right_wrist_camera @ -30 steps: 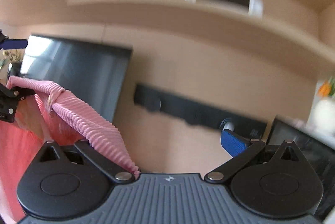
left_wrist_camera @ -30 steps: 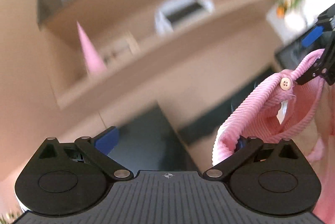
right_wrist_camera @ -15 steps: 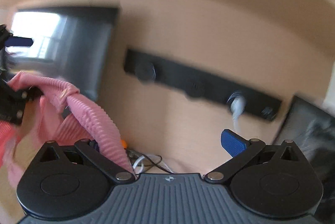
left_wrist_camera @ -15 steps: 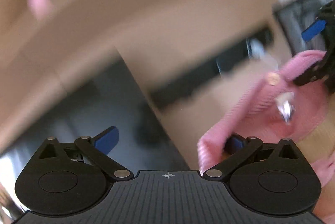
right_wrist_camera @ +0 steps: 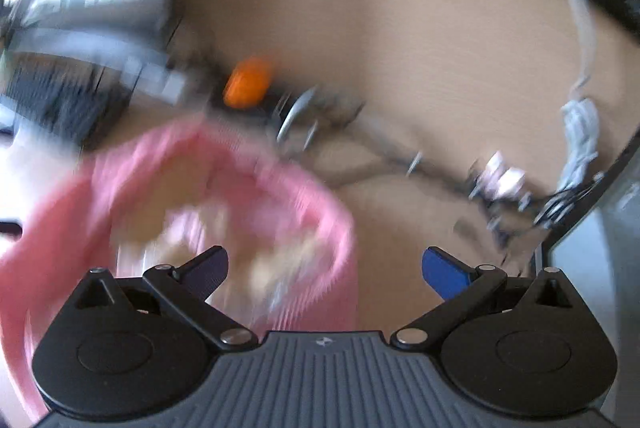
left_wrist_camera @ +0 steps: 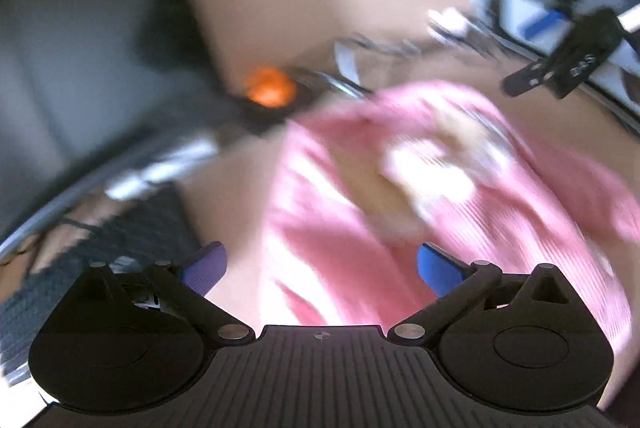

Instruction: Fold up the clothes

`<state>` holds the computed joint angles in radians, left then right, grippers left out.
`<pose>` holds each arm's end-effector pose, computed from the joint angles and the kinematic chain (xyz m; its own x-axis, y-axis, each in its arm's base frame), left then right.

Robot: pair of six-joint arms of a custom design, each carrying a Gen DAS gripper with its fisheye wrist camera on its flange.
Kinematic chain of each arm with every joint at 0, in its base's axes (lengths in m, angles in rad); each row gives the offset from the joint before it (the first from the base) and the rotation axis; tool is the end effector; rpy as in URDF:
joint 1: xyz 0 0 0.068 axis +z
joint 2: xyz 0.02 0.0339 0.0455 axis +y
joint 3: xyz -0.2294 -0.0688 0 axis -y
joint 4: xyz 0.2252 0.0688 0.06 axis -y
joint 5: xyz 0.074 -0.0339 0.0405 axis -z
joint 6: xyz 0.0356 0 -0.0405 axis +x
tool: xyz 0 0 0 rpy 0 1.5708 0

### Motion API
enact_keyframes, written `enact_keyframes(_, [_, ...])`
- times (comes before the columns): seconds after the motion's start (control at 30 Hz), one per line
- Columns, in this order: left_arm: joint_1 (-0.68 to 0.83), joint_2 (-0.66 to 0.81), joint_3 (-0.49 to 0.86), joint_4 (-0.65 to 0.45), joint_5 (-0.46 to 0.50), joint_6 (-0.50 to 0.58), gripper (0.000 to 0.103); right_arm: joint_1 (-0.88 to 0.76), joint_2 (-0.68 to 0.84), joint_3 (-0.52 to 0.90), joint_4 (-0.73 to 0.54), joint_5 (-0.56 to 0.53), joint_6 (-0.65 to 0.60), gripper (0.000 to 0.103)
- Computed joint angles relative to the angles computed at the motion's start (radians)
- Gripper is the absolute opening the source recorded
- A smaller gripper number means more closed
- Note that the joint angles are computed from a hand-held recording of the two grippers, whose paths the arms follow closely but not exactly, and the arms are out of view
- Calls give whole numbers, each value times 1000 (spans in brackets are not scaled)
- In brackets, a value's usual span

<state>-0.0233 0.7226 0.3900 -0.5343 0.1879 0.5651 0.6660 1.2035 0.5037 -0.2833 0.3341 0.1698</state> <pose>0.1507 -0.0102 0.1653 -0.5667 0.5394 -0.6228 0.5295 0.8176 0.2263 0.1709 0.1195 0.1389 -0.7194 -0.3623 -0.5926 -0.3238 0.9297 -0.1753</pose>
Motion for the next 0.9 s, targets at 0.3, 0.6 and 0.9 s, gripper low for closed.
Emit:
enact_keyframes(0.3, [-186,245,-187,640,-619,161,103,15,253,-9,-24,298,-89,103])
enact_keyframes(0.6, [417,334,-35,825,-496,229,103,-15,-115,-49,-99,252,126,103])
enact_keyframes(0.9, [393,-95,40,-169,160,112,103,396,108,-162,326,4,654,103])
